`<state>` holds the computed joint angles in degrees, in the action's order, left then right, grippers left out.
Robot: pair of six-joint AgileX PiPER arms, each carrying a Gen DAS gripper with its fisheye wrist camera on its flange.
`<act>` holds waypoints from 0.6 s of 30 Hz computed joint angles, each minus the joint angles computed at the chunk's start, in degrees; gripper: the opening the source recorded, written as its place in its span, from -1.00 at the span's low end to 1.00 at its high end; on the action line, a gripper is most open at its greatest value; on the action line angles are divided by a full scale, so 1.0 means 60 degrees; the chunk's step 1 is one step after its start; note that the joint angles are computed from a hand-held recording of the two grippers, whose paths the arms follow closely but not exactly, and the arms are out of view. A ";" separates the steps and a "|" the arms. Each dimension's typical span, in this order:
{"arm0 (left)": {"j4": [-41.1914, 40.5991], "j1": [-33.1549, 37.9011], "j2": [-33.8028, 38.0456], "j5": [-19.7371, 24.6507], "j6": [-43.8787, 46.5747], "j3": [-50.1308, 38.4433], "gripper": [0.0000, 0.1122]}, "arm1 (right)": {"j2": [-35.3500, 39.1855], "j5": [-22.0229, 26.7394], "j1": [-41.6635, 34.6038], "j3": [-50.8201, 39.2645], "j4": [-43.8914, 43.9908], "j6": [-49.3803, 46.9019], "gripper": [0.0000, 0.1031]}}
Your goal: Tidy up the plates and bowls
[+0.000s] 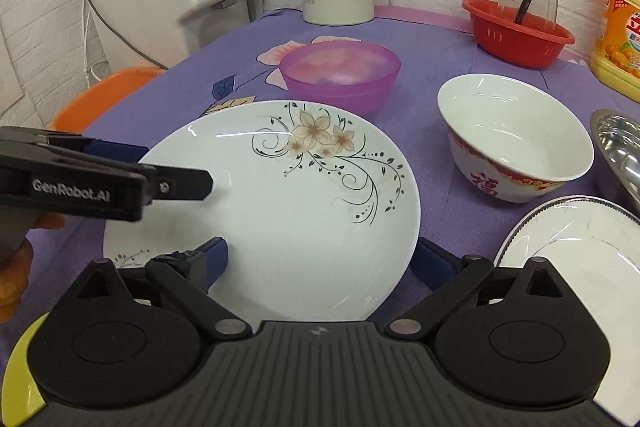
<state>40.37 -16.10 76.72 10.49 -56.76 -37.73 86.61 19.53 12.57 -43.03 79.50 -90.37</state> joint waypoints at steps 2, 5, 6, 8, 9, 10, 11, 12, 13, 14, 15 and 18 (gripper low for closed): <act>0.1122 -0.0247 0.0104 0.0259 -0.0996 -0.0062 0.33 | 0.0052 0.0075 0.0016 -0.0046 -0.0164 -0.0056 1.00; 0.0689 -0.0193 0.0181 0.0217 -0.0517 -0.0159 0.33 | 0.0144 0.0453 -0.0240 -0.0007 0.0419 -0.1013 1.00; 0.0620 -0.0191 0.0202 0.0187 -0.0424 -0.0176 0.33 | 0.0167 0.0597 -0.0329 0.0044 0.0723 -0.1461 1.00; 0.0705 -0.0242 0.0226 0.0134 -0.0467 -0.0181 0.31 | 0.0149 0.0740 -0.0409 0.0178 0.1202 -0.2086 1.00; 0.0609 -0.0274 0.0234 0.0090 -0.0335 -0.0183 0.30 | 0.0123 0.0678 -0.0365 0.0187 0.1158 -0.1990 1.00; 0.0525 -0.0323 0.0218 0.0038 -0.0209 -0.0157 0.29 | 0.0084 0.0585 -0.0306 0.0175 0.0960 -0.1683 1.00; 0.0526 -0.0386 0.0219 0.0029 -0.0194 -0.0155 0.29 | 0.0061 0.0531 -0.0252 0.0165 0.0823 -0.1454 1.00; 0.0533 -0.0471 0.0223 0.0042 -0.0208 -0.0162 0.28 | 0.0030 0.0510 -0.0223 0.0203 0.0857 -0.1444 1.00; 0.0419 -0.0542 0.0232 0.0029 -0.0063 -0.0172 0.28 | 0.0002 0.0498 -0.0200 0.0261 0.0997 -0.1573 1.00; 0.0332 -0.0614 0.0236 0.0041 0.0051 -0.0191 0.26 | -0.0004 0.0537 -0.0187 0.0319 0.1163 -0.1786 1.00; 0.0179 -0.0679 0.0248 0.0035 0.0175 -0.0217 0.21 | -0.0003 0.0588 -0.0169 0.0320 0.1088 -0.1753 1.00; -0.0314 -0.0808 0.0360 0.0431 0.0464 -0.0487 0.21 | -0.0056 0.0308 0.0035 0.0246 0.0534 -0.0983 1.00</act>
<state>38.49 -20.95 78.88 13.08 -53.98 -40.65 86.27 21.37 12.78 -41.55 82.70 -96.27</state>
